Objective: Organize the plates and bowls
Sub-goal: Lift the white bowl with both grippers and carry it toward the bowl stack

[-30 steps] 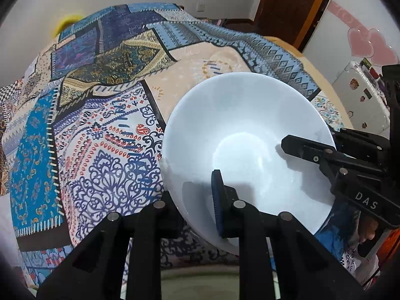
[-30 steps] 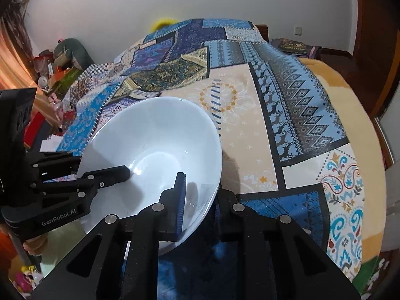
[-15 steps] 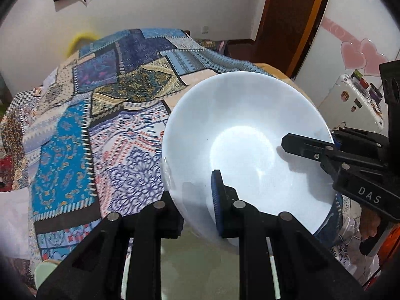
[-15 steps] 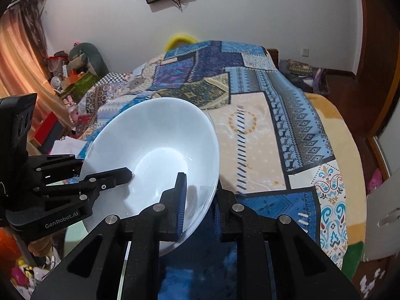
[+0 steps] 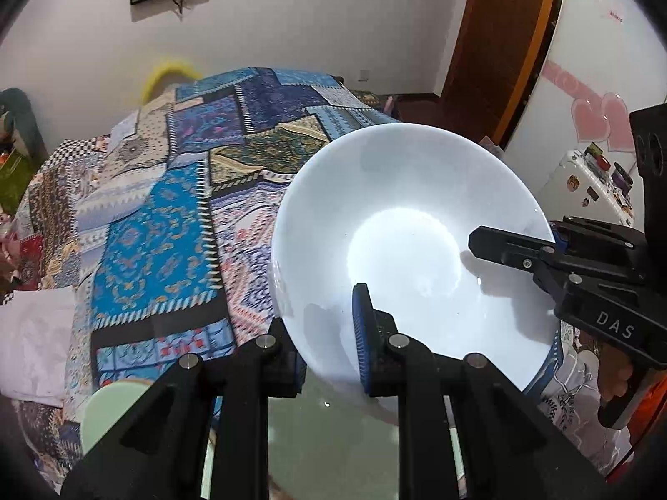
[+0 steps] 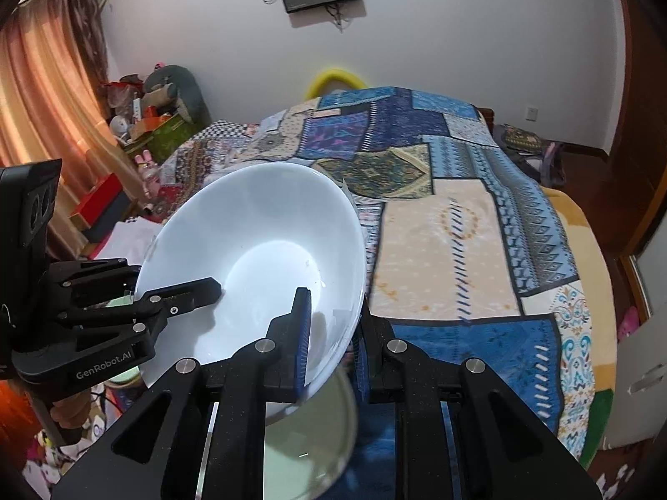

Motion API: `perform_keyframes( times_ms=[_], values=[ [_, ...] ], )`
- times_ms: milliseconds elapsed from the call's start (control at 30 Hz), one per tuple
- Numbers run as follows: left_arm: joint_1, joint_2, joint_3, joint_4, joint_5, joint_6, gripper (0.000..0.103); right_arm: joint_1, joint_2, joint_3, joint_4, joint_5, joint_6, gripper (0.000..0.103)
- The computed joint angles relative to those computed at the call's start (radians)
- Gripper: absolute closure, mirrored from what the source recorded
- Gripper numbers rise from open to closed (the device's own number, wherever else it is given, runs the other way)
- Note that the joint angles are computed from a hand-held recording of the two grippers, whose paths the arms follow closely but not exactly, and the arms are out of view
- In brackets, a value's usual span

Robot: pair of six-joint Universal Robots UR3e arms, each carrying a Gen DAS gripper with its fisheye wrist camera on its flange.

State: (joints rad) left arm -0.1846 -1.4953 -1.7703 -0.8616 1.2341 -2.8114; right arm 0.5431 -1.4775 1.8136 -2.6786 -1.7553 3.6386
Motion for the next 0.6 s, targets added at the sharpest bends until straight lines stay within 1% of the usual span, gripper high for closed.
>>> perform_keyframes(
  times_ms=[233,467,600],
  values=[
    [0.15,0.172,-0.116,-0.065,-0.058,0.08,0.084,0.074,0.1,-0.112,-0.002,-0.01,0.024,0.086],
    [0.346,0.327,-0.199,-0.177,-0.132,0.196,0.084,0.138,0.218,-0.262,0.026,-0.01,0.023,0.086],
    [0.474,0.414,-0.236,-0.262,-0.181,0.28,0.084,0.167,0.284,-0.353,0.05,-0.011,0.019,0.086]
  ],
)
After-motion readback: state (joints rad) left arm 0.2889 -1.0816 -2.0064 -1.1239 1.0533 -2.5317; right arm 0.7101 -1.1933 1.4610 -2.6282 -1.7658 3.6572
